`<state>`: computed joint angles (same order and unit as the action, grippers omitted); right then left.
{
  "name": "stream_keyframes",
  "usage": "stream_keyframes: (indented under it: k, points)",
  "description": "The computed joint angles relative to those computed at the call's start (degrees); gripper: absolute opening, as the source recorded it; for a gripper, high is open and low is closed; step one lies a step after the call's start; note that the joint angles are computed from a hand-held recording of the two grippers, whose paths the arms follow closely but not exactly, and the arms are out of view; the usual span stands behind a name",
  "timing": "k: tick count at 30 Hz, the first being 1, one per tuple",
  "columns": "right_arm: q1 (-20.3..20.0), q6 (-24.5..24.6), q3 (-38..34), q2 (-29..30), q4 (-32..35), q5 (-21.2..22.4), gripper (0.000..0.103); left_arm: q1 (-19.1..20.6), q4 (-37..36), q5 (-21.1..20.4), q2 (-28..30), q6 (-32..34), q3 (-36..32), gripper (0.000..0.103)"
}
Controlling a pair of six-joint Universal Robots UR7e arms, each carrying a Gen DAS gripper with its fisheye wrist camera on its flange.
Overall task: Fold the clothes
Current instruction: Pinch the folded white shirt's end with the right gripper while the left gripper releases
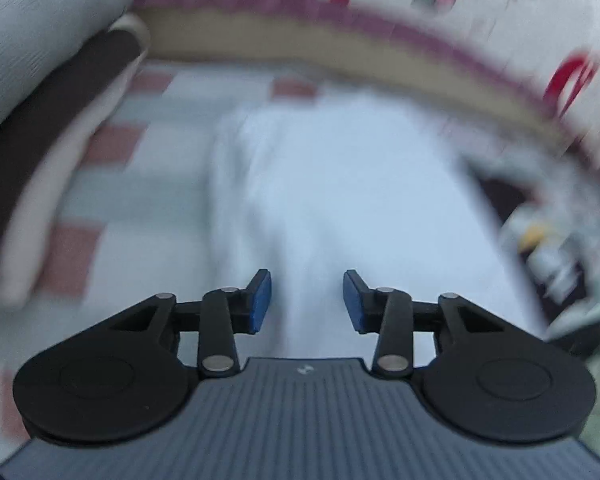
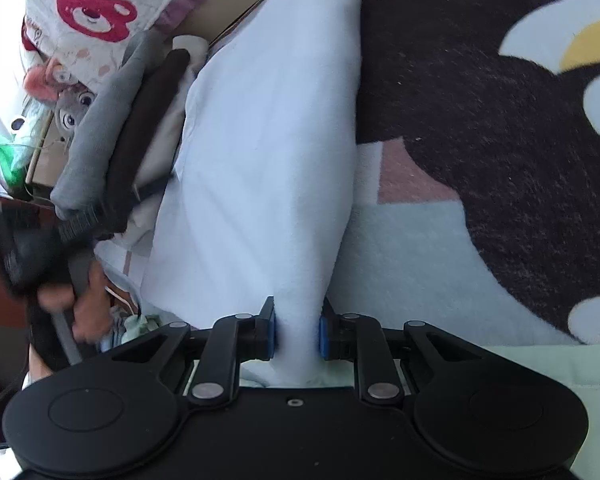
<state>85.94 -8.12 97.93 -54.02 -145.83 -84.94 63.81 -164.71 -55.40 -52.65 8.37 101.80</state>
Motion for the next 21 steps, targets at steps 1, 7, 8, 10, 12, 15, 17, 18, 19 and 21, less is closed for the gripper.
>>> stream_keyframes:
  k: [1,7,8,10,12,15,17,18,19,21]
  points:
    - [-0.1,0.4,0.3,-0.4,0.0,0.7,0.023,-0.6,0.1,2.5,-0.6,-0.5,1.8,0.034]
    - [-0.9,-3.3,1.3,-2.8,2.7,4.1,0.018,0.1,10.1,2.5,-5.9,-14.8,4.4,0.037]
    - [-0.7,-3.4,1.2,-2.7,3.0,3.1,0.018,0.2,10.6,2.4,-6.5,-14.9,4.8,0.037]
    - [-0.4,-3.6,1.1,-2.4,3.6,1.7,0.018,0.2,13.2,2.1,-7.4,-17.1,4.8,0.039]
    - [-0.2,-4.0,1.1,-2.4,4.0,1.3,0.018,0.2,15.4,1.7,-8.4,-19.8,5.0,0.041]
    - [-0.5,-3.2,1.5,-2.7,3.3,1.9,0.018,0.3,14.2,1.0,-10.0,-20.2,7.1,0.042]
    - [-0.9,-2.0,2.4,-2.9,1.1,2.6,0.022,0.9,12.3,-1.5,-11.0,-20.1,8.3,0.041]
    - [-1.1,-1.4,2.9,-2.9,0.0,2.9,0.022,1.3,9.9,-4.2,-11.5,-18.6,9.0,0.038]
    - [-1.3,-0.8,3.3,-3.0,-1.1,3.2,0.026,1.6,7.6,-6.7,-12.0,-17.2,9.8,0.039]
    - [-1.4,0.6,4.5,-3.0,-4.7,3.8,0.039,0.8,3.0,-9.5,-12.7,-14.4,11.5,0.040]
